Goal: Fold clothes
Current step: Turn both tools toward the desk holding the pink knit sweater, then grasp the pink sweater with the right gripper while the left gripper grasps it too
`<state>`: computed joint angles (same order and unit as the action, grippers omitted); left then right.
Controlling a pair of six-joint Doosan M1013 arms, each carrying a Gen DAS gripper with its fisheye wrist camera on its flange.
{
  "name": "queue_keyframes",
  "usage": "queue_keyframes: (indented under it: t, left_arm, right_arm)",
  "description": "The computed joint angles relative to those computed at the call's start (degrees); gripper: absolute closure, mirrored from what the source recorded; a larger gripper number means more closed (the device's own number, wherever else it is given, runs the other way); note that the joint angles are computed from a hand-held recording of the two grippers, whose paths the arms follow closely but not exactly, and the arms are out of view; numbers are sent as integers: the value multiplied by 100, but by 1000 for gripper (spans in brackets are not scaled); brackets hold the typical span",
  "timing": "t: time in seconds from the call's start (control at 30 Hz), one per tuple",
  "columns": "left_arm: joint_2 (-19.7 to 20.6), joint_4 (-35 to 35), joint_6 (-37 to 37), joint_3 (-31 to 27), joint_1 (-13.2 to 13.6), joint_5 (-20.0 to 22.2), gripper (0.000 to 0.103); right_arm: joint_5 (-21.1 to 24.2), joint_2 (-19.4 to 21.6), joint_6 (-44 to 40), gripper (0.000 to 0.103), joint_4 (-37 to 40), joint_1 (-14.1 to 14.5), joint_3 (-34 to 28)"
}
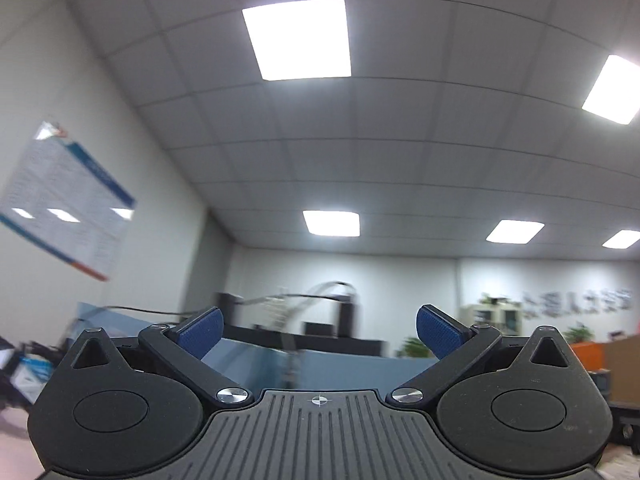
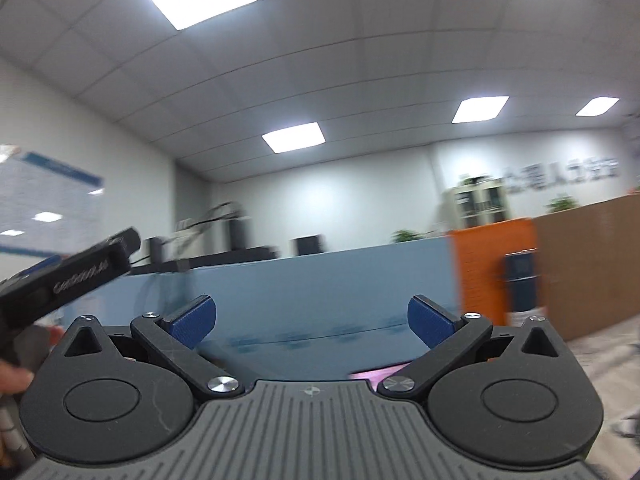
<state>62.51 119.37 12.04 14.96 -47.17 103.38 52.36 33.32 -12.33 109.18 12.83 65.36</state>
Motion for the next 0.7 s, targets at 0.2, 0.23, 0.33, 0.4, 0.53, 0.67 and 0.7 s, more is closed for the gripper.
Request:
queue_keyframes:
  t: [0.2, 0.23, 0.33, 0.4, 0.53, 0.67, 0.7]
  left_arm:
    - [-1488, -625, -2316, 2585, 4, 1528, 0]
    - [-1691, -931, -2878, 2928, 16, 1607, 0]
    - [-2199, -1820, -4543, 3845, 95, 1638, 0]
    - [-2378, -2386, -5465, 4239, 117, 1574, 1]
    - [-2655, -2973, -6523, 4844, 62, 1131, 1]
    - [-2816, -3127, -7589, 5244, -2, 895, 1]
    - [-2829, -3174, -7711, 5288, -6, 887, 1]
  right_arm:
    - [651, 151, 635, 0, -1010, 413, -509]
    - [662, 216, 830, 0, -1233, 473, -654]
    - [685, 389, 1175, 0, -1773, 647, -984]
    - [747, 449, 1159, 0, -2047, 703, -1036]
    - [575, 680, 1517, 0, -2553, 901, -1315]
    - [1248, 969, 1589, 0, -3057, 1070, -1771]
    - [1409, 1025, 1679, 0, -3200, 1122, -1882]
